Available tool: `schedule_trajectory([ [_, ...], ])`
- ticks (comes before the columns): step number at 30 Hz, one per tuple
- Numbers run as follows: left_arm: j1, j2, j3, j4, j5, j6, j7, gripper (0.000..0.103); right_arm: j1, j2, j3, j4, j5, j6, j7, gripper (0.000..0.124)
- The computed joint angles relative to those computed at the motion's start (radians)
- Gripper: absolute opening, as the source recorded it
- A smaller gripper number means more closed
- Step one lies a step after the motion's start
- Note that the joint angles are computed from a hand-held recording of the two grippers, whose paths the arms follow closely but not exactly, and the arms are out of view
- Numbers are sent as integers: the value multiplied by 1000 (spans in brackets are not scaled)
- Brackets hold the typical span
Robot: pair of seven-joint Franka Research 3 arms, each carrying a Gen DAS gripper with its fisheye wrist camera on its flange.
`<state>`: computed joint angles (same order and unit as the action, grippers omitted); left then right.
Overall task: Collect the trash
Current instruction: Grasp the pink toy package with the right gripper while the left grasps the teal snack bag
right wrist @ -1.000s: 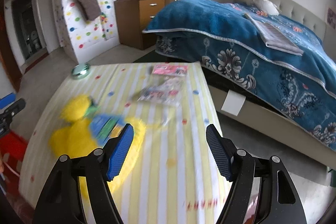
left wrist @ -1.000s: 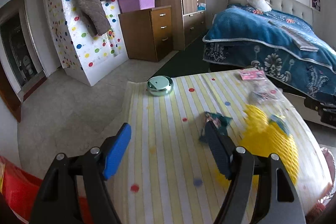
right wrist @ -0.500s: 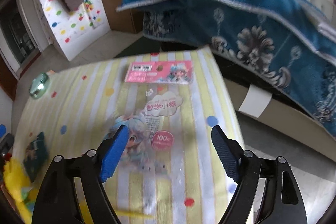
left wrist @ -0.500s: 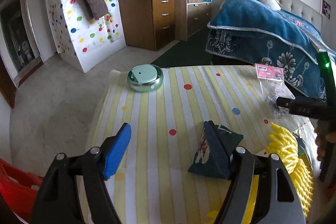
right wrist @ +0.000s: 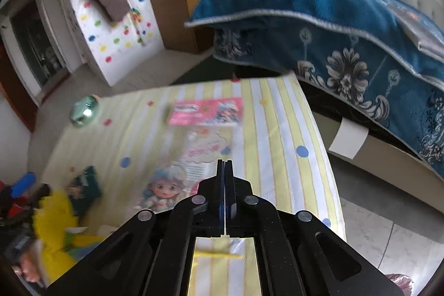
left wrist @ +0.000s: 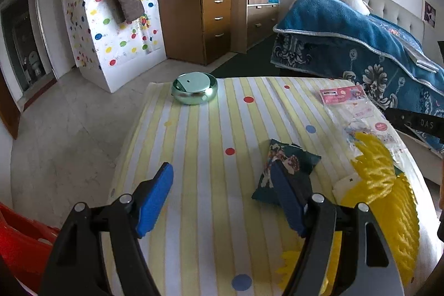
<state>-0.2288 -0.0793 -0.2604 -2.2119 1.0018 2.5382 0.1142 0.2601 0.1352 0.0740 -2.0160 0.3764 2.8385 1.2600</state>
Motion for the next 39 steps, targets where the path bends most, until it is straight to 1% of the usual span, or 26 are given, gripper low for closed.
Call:
schedule_trajectory([
  [3, -1, 0, -2, 2, 8, 3, -11, 71, 8, 5, -10, 14, -36, -20, 37, 7],
  [5, -3, 3, -4, 5, 14, -4, -14, 71, 18, 13, -17, 23, -78, -38, 77, 30],
  [6, -3, 3, -3, 5, 15, -5, -13, 71, 17, 18, -13, 28, -79, -47, 76, 53],
  [7, -4, 5, -3, 6, 14, -9, -14, 71, 15, 19, -12, 33, -78, -54, 73, 65],
  [8, -3, 4, -1, 5, 13, -7, -15, 71, 21, 26, -13, 40, -98, -63, 85, 68],
  [10, -1, 2, 2, 2, 14, 0, -22, 71, 28, 40, -5, 57, -111, -94, 83, 82],
  [11, 0, 2, 2, 1, 14, 2, -24, 71, 29, 39, -5, 57, -113, -99, 82, 84],
  [12, 1, 0, 3, -2, 13, 6, -25, 71, 42, 50, -11, 71, -155, -123, 102, 86],
  [14, 2, -2, 4, -5, 14, 17, -25, 71, 73, 76, -40, 102, -267, -172, 192, 87],
  [17, 3, -3, 1, -8, 18, 22, -10, 71, 78, 74, -43, 85, -304, -140, 232, 89],
  [18, 3, -2, 1, -8, 18, 22, -7, 71, 80, 73, -44, 82, -315, -134, 243, 89],
  [20, 2, 2, 1, -6, 12, 28, 2, 71, 82, 56, -43, 52, -339, -90, 256, 82],
  [21, 2, 3, 1, -6, 12, 33, 4, 71, 86, 55, -47, 50, -356, -85, 272, 64],
  [22, 1, 4, 1, -4, 12, 33, 6, 71, 88, 49, -49, 46, -370, -81, 287, 40],
  [23, 0, 5, 1, -3, 13, 34, 8, 71, 76, 46, -37, 39, -343, -75, 263, 28],
  [24, 0, 5, 1, -4, 14, 35, 9, 71, 72, 45, -30, 35, -328, -67, 253, 4],
  [25, 0, 5, 1, -4, 15, 39, 10, 71, 66, 46, -22, 33, -308, -60, 237, 2],
  [26, 0, 6, 1, -3, 16, 41, 11, 71, 43, 31, 3, 14, -234, -27, 169, 1],
  [28, -1, 9, 1, 0, 17, 44, 14, 71, 35, 17, 8, -1, -192, -2, 128, 0],
  [30, -2, 12, 1, 4, 19, 48, 14, 71, 26, -18, 15, -38, -135, 54, 83, 0],
  [31, -3, 14, 2, 5, 19, 55, 16, 71, 29, -28, 10, -48, -136, 71, 87, 0],
  [32, -4, 16, 2, 7, 18, 60, 19, 71, 34, -54, -6, -68, -163, 112, 116, 0],
  [34, -7, 27, 4, 14, 0, 76, 42, 71, 43, -79, -16, -94, -204, 145, 163, 0],
  [35, -9, 36, 6, 19, -20, 92, 65, 71, 42, -105, -25, -117, -241, 178, 199, 0],
  [37, -15, 58, 8, 37, -45, 98, 101, 70, 36, -122, -21, -134, -254, 190, 216, 0],
  [39, -25, 93, 8, 71, -94, 78, 173, 69, 28, -135, -14, -133, -189, 176, 163, 0],
])
